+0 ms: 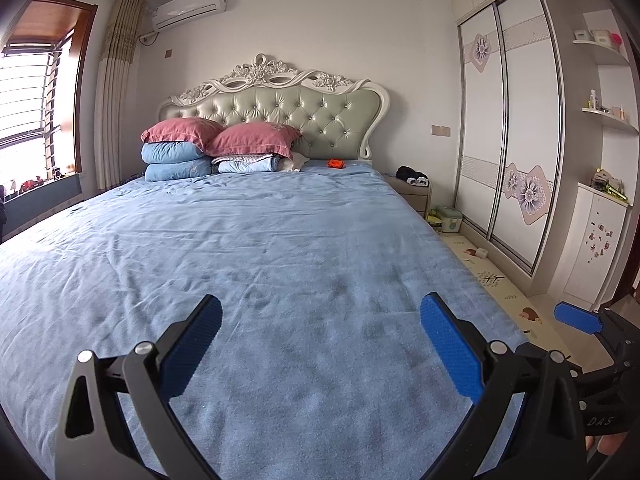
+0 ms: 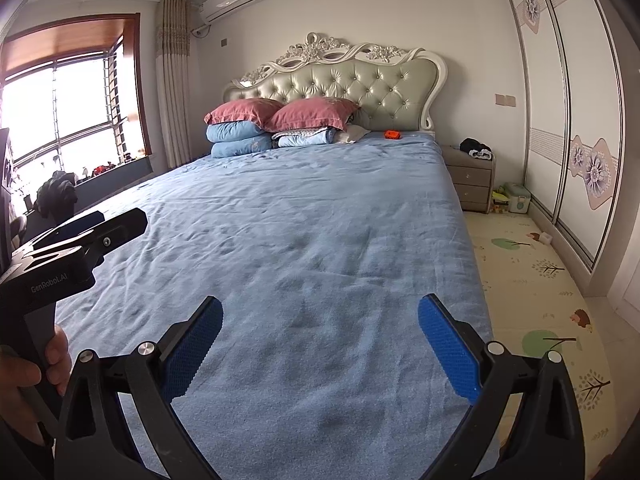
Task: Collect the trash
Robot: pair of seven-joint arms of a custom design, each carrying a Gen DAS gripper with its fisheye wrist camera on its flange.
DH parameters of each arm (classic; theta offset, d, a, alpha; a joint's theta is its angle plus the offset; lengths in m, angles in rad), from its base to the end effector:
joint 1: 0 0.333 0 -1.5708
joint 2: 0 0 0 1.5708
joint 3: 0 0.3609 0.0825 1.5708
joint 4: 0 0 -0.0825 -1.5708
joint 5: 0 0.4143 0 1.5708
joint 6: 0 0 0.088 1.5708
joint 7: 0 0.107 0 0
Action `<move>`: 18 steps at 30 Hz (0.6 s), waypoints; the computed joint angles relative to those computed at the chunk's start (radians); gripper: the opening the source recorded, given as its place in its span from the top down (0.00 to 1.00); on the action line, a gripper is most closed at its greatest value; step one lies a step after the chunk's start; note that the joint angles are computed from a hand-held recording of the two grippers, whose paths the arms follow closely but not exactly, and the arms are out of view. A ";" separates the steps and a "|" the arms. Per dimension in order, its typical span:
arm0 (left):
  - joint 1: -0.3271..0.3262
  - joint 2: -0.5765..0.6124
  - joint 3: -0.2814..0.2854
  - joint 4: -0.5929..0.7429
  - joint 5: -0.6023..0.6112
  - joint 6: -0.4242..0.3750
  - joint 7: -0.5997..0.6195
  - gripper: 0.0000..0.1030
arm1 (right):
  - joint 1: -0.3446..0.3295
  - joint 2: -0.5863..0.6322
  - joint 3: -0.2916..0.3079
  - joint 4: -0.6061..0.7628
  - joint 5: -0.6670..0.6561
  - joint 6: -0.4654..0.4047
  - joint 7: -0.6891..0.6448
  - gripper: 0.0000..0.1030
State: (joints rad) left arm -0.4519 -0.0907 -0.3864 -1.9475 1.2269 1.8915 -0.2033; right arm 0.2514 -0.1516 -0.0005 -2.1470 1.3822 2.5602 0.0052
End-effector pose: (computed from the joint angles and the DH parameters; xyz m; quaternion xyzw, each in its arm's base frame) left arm 0.4316 -0.3884 0.6036 -0.7137 0.4170 -0.2870 0.4841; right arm 0.5511 0.1263 0.5525 -0.7852 0.3202 -0.1511 0.5081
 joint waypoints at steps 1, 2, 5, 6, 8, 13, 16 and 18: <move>-0.001 -0.001 -0.001 -0.001 0.003 -0.002 0.000 0.04 | 0.000 0.000 0.000 0.000 0.000 0.000 0.000 0.08; -0.002 -0.001 -0.002 -0.001 0.007 -0.006 0.001 0.04 | 0.000 0.000 0.000 0.000 -0.001 -0.001 0.002 0.08; -0.002 -0.008 -0.003 -0.010 0.021 0.004 -0.009 0.04 | -0.001 0.001 -0.001 0.000 -0.004 -0.003 0.007 0.08; -0.001 -0.014 -0.001 -0.017 0.025 0.020 -0.016 0.04 | -0.001 0.001 0.000 0.000 -0.008 -0.001 0.010 0.08; 0.003 -0.018 -0.001 -0.022 0.025 0.032 -0.021 0.04 | -0.001 0.004 0.000 0.001 -0.013 -0.001 0.015 0.08; 0.010 -0.018 0.000 -0.020 0.002 0.044 -0.018 0.04 | -0.003 0.004 -0.001 0.001 -0.017 -0.007 0.027 0.08; 0.008 -0.008 -0.006 -0.007 -0.003 0.009 -0.014 0.04 | -0.003 0.004 -0.001 0.001 -0.014 -0.009 0.024 0.08; 0.006 -0.005 -0.005 -0.004 -0.004 -0.001 -0.011 0.04 | -0.003 0.003 -0.001 0.001 -0.015 -0.010 0.025 0.08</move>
